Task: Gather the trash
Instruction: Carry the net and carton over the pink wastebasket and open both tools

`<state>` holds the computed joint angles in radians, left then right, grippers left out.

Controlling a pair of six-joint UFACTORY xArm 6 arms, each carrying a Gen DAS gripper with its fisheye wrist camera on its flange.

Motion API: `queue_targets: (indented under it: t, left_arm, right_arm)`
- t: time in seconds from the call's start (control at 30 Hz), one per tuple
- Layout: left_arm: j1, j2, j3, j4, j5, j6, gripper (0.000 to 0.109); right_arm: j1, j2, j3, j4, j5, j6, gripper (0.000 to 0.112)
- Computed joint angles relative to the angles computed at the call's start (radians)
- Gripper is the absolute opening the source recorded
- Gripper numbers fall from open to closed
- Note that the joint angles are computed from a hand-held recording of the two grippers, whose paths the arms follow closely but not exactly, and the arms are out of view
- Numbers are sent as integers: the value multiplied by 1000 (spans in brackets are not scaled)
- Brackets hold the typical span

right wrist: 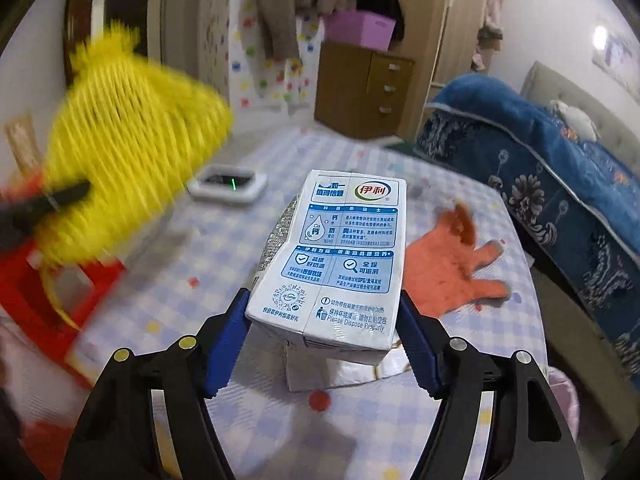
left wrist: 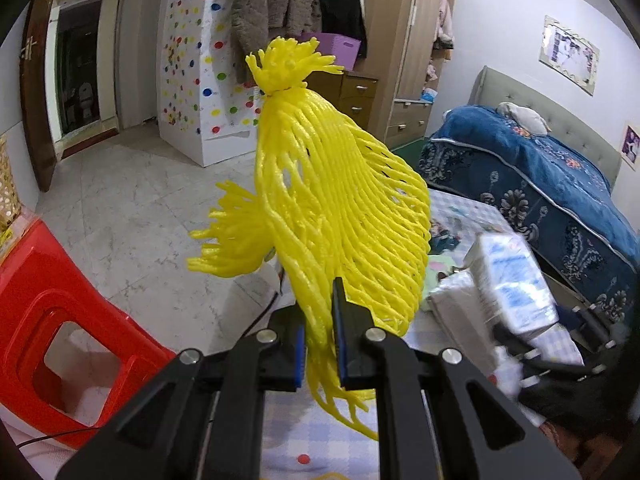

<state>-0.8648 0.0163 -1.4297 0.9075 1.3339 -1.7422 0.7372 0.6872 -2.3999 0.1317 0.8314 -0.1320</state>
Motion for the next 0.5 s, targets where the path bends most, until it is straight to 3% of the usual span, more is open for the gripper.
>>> queue_targets:
  t: [0.1, 0.3, 0.5]
  left_arm:
    - [-9, 35, -47, 9, -17, 25, 9]
    - [-15, 165, -209, 6, -102, 124, 9]
    - [-21, 393, -501, -53, -157, 303, 9]
  right_arm:
    - [-38, -127, 166, 93, -80, -58, 70]
    - [-116, -309, 426, 120, -166, -51, 71]
    - [-193, -440, 637, 123, -245, -17, 71]
